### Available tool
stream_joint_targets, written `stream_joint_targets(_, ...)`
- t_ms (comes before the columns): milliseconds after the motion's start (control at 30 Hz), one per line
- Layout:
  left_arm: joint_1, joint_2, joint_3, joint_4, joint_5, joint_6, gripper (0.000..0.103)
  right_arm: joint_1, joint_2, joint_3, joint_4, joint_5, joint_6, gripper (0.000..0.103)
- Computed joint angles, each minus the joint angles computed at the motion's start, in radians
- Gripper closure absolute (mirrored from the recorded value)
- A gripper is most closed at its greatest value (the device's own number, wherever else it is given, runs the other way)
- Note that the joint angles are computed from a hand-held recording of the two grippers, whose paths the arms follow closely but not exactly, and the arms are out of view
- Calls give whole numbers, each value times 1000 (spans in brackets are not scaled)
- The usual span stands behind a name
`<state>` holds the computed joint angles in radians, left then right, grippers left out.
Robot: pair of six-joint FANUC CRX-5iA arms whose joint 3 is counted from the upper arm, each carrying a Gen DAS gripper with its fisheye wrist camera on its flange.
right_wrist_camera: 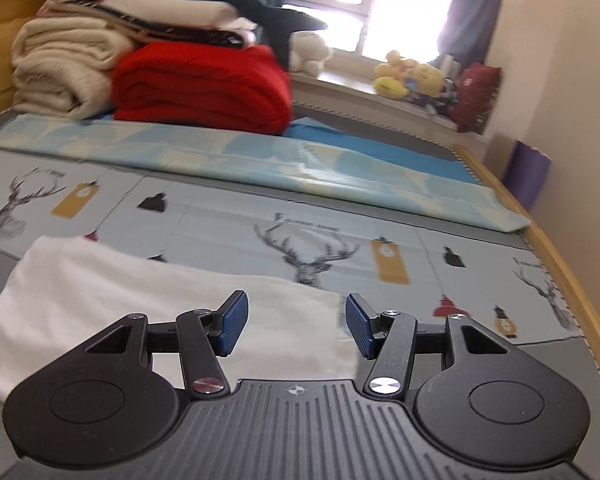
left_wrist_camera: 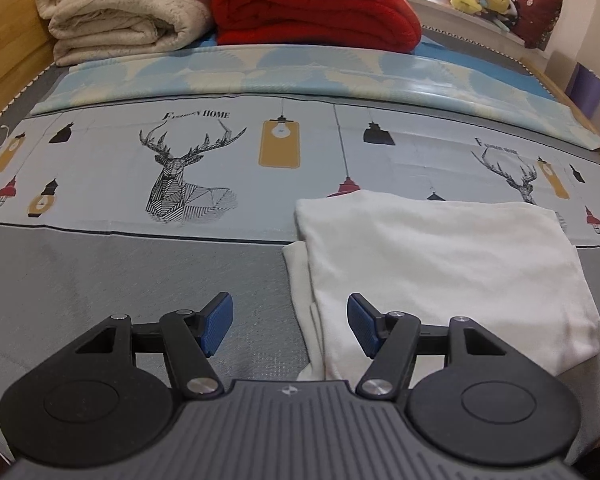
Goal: Fold small clothes
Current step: 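Open both grippers and raise them above the folded shirt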
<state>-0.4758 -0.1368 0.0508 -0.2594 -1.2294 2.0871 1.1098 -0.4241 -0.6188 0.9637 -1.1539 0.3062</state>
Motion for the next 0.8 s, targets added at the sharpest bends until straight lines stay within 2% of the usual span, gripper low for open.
stream_joint_targets(100,2,0,2,-3,-8,4,34,25,25,12,-13,34,24,49)
stream_joint_targets(167,5,-3,0,-2,-10,6,34,44,43,19,-27,69,49,54)
stream_joint_targets(233,8,-5,-2,-2,-15,7,34,60,54,22,-32,124,85,81)
stream_joint_targets(300,10,-6,-2,-4,-21,6,34,72,60,10,-7,203,127,87)
stream_joint_targets(367,16,-8,-5,-2,-24,-3,34,87,70,7,5,260,160,87)
stream_joint_targets(567,41,-14,-16,-1,-36,-22,34,127,142,56,-113,386,356,86)
stream_joint_targets(800,85,-31,-41,15,-36,-42,34,167,254,157,-323,443,639,73)
